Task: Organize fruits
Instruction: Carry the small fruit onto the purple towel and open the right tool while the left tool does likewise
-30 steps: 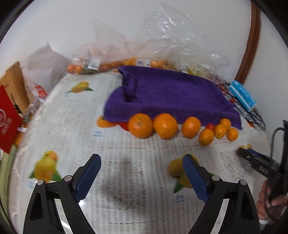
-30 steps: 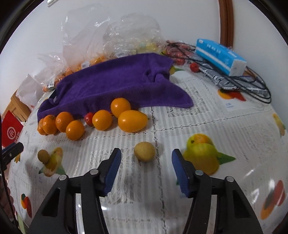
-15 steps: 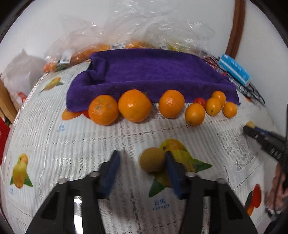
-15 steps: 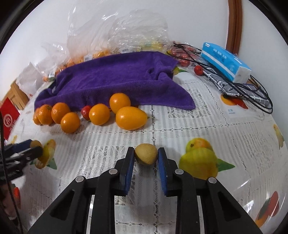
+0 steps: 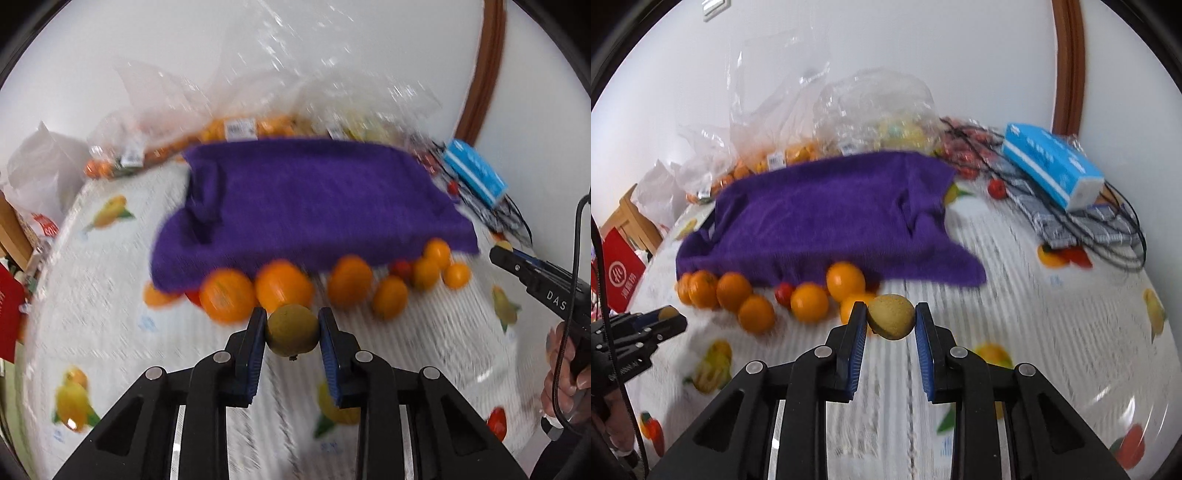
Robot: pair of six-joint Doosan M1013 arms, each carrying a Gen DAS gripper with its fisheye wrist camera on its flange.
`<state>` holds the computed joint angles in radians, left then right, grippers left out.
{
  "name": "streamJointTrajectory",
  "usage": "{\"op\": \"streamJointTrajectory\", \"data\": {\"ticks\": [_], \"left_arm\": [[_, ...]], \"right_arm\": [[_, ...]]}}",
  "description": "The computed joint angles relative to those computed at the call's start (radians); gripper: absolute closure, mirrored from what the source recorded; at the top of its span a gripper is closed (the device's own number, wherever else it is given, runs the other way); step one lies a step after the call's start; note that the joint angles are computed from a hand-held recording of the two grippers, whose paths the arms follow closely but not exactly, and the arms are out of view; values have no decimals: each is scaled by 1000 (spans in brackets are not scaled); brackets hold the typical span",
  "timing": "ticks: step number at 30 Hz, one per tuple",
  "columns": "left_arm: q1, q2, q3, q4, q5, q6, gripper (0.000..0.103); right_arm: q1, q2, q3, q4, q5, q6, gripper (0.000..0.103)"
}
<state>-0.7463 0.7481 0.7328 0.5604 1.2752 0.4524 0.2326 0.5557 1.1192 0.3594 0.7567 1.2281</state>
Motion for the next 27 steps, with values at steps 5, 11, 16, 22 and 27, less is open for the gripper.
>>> {"op": "streamJointTrajectory", "data": {"ticks": [5, 11, 16, 22, 27], "left_arm": [[35, 14, -60, 14, 45, 6, 76], [77, 54, -148, 28, 79, 33, 76], [111, 100, -228, -4, 85, 64, 76], [145, 173, -345, -54, 94, 114, 76], [167, 262, -493, -118, 138, 163, 76]], "right_arm": [[9, 54, -121, 1, 36, 0, 77], [20, 148, -303, -2, 93, -1, 77], [28, 235, -456, -4, 152, 18, 77], [38, 324, -596, -22, 213, 36, 77], [39, 414, -739, -32, 306, 65, 77]]}}
